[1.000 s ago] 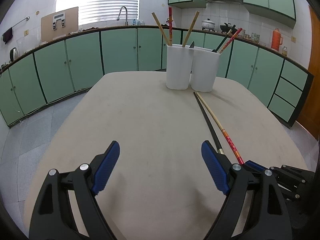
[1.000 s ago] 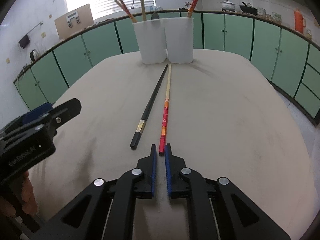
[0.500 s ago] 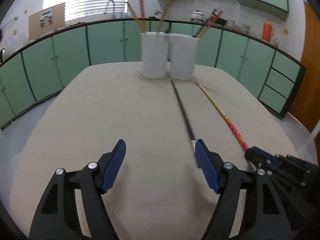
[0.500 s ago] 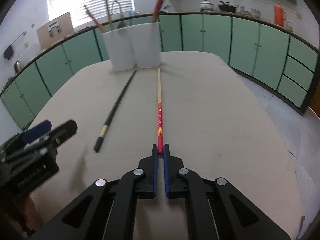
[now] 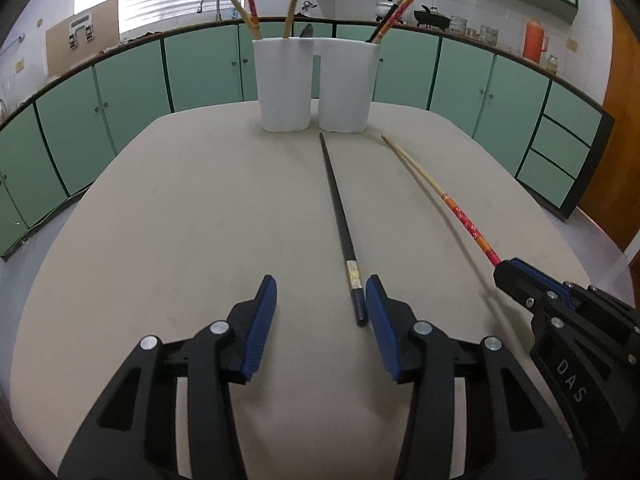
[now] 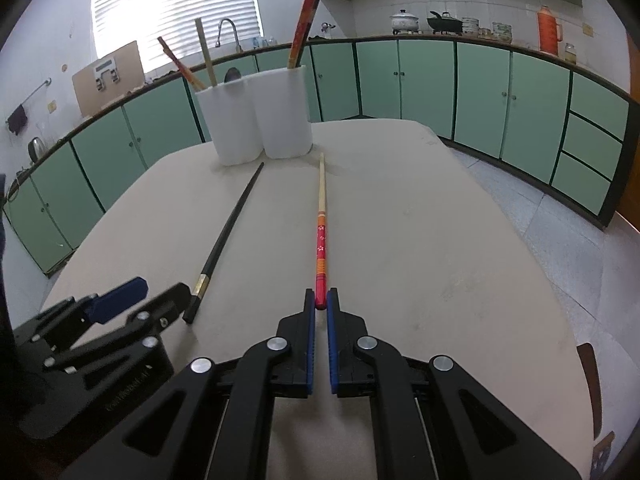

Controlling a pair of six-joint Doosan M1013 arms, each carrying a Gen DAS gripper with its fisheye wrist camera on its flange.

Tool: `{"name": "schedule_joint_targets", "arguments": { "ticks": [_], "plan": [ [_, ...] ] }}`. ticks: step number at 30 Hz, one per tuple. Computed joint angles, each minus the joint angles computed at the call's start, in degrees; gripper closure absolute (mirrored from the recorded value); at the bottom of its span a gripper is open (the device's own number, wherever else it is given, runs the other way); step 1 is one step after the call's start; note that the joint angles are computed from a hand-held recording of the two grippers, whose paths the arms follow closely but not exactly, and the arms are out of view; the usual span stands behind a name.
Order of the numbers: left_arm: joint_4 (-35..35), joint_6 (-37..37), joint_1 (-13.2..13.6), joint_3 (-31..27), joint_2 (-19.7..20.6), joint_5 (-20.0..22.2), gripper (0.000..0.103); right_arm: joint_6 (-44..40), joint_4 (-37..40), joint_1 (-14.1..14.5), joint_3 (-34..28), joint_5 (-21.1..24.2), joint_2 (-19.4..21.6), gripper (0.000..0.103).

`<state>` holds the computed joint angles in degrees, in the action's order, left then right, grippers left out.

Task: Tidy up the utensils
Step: 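Grasp the black chopstick with the left tool while the right tool holds the red one, then lift both chopsticks and carry them over the white holder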

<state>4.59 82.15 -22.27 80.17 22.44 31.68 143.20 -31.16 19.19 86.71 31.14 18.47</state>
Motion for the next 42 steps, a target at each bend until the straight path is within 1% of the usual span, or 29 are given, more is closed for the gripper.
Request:
{"name": "schedule_joint_targets", "arguments": {
  "ticks": [3, 5, 9, 11, 12, 15, 21, 25, 32, 38, 42],
  "plan": [
    [-0.64, 0.79, -0.10, -0.19, 0.10, 0.73, 0.058, 1.47, -1.87, 0.29, 0.43, -0.26, -0.32, 0.098],
    [-1.37, 1.14, -0.11, -0.59, 0.39, 1.78, 0.067, 1.77, -2.24, 0.26, 0.48, -0.48, -0.40, 0.098],
    [-3.01, 1.50, 0.20, -0.89, 0.62, 2.44, 0.076, 2.44, -3.06, 0.32, 0.57, -0.60, -0.53, 0.098],
    [-4.01, 2.18, 0.33, -0.81, 0.58, 2.26, 0.096, 2.46, -3.17, 0.30, 0.59, -0.65, -0.57, 0.098],
    [-4.46, 2.32, 0.43, -0.73, 0.53, 2.08, 0.097, 2.53, -3.37, 0.34, 0.63, -0.70, -0.61, 0.098],
    [-5.51, 2.55, 0.62, -0.35, 0.30, 1.38, 0.097, 2.89, -4.14, 0.48, 0.73, -0.77, -0.70, 0.098],
    [-4.61, 1.77, 0.41, 1.49, -1.02, -2.84, 0.097, 2.43, -4.14, 0.43, 0.80, -1.27, -0.74, 0.098],
    [-0.39, -1.33, 0.13, 2.71, -2.02, -6.44, 0.097, 2.55, -4.57, 0.37, 0.89, -1.57, -0.81, 0.098],
    [7.67, -7.86, -0.16, 4.29, -3.38, -10.64, 0.097, 2.48, -5.25, 0.24, 1.07, -2.26, -1.06, 0.098],
    [11.72, -12.07, 0.25, 4.88, -4.49, -13.33, 0.097, 4.11, -10.11, 0.50, 0.79, -2.66, -1.53, 0.098],
    [12.78, -13.07, 0.61, 4.61, -5.10, -14.28, 0.097, 3.26, -12.11, 0.44, 0.40, -3.89, -2.21, 0.098]
  ]
}}
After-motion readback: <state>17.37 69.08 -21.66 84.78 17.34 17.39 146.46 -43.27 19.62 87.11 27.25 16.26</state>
